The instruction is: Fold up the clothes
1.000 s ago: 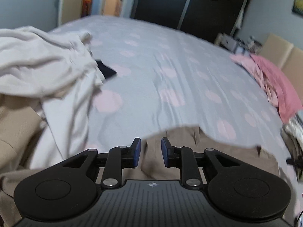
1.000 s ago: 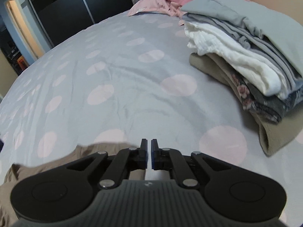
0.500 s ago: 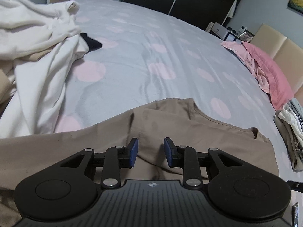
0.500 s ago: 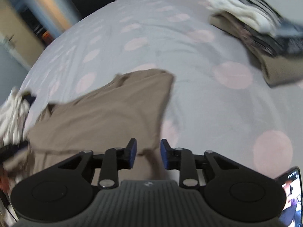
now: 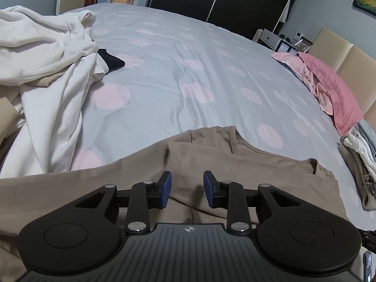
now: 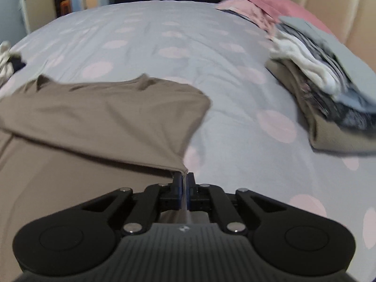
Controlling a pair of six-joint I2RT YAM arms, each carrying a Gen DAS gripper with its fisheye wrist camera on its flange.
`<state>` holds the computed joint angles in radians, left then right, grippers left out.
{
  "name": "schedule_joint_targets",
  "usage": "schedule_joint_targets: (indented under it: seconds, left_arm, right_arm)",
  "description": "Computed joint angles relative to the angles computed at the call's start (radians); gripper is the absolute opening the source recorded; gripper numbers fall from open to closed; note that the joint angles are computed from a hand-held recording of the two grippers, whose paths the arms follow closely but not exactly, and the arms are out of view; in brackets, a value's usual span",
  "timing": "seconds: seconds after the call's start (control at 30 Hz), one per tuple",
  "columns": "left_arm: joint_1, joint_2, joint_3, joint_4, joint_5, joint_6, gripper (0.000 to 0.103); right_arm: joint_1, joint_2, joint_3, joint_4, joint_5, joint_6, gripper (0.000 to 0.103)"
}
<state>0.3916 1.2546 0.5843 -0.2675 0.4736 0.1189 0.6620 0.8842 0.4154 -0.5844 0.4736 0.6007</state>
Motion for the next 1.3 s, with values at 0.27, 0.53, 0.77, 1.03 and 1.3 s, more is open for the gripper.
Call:
schedule_joint_targets:
  seconds: [0.27, 0.53, 0.77, 1.03, 1.3]
  left_arm:
    - [0.029, 0.011, 0.026, -0.083, 0.062, 0.029, 0.042]
    - [-0.019, 0.078, -0.016, 0.002, 0.014, 0.015, 0.017]
    - [-0.022, 0.006, 0.009, -0.082, -0.029, -0.004, 0.0]
    - [-0.04, -0.176, -0.008, -0.205, -0.102, -0.01, 0.021]
    - [-0.028, -0.468, -0.014, -0.495, -0.109, 0.129, 0.031]
  right_arm:
    - [-0.075, 0.025, -0.022, 0.026, -0.068, 0.0, 0.004]
    - [-0.124, -0.008, -0.03, 0.028, -0.128, -0.003, 0.007]
    - [-0.064, 0.014, -0.004, -0.018, -0.071, 0.043, 0.015]
    - [0.44, 0.002, 0.114, -0.313, 0.153, 0.477, 0.03]
    - [0.951, 0.148, 0.187, -0.451, 0.283, 0.868, 0.035]
